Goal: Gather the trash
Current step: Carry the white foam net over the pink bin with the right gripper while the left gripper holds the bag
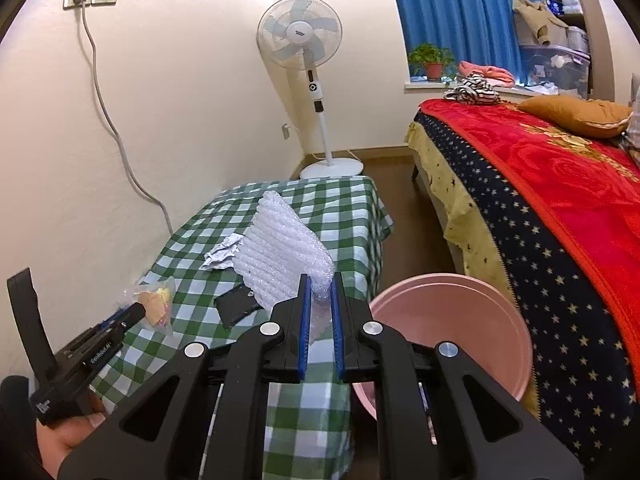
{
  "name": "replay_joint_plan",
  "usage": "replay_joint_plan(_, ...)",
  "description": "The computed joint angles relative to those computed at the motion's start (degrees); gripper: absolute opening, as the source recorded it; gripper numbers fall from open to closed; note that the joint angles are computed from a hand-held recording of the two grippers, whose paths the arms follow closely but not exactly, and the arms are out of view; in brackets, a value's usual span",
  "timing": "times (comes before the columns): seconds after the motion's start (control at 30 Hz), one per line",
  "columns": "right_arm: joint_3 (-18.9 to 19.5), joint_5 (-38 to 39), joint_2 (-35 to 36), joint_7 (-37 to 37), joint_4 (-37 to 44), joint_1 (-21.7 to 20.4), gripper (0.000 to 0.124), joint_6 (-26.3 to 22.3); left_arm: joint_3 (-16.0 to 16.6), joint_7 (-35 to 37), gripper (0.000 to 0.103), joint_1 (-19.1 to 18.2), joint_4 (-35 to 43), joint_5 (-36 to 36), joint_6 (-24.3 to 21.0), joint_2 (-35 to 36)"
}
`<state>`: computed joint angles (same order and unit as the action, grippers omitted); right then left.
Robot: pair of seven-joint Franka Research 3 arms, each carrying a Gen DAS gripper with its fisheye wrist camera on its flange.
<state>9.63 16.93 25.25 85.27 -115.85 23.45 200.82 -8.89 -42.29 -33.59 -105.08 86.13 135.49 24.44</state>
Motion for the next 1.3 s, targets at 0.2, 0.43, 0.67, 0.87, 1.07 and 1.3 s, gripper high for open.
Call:
replay_joint_plan(0.2,-2.02,2.75,-0.09,-0.93,-2.65,1.92,0.010,2.70,-0.23,0.96,0.014,-0.67,0.74,0.65,-0.18,0.39)
replay_joint_plan(0.43,-3.59,6.29,0.83,-2.82,-2.63,3.20,0.010,4.10,0.04,2.56,0.014,-1.74,3.35,1.29,0.40,2.32)
replay_joint_plan(0.67,-3.73,8.28,1.23,-3.17,-2.47,3.01,0.010,4.34,0.95,3.72,0.014,-2.73,6.08,1.06,1.62,4.55)
replay_joint_plan(0.87,-4.32,9.47,1.73,-3.93,-1.94,3.27,0.010,4.22,1.91,4.70,0.014,-3.48,8.43,0.72,2.96,6.37)
replay_joint_plan(1.07,-5.28,11.41,2.23,-5.34,-1.15,4.04,0.010,4.15,2.98,5.24,0.014,-4.22,10.38,0.78,4.33,7.91)
replay_joint_plan(1.3,-6.32,14.03,2.63,-6.55,-0.44,4.88,0.010,3.90,3.93,5.70,0.014,-5.10,12.74,0.88,5.30,9.68)
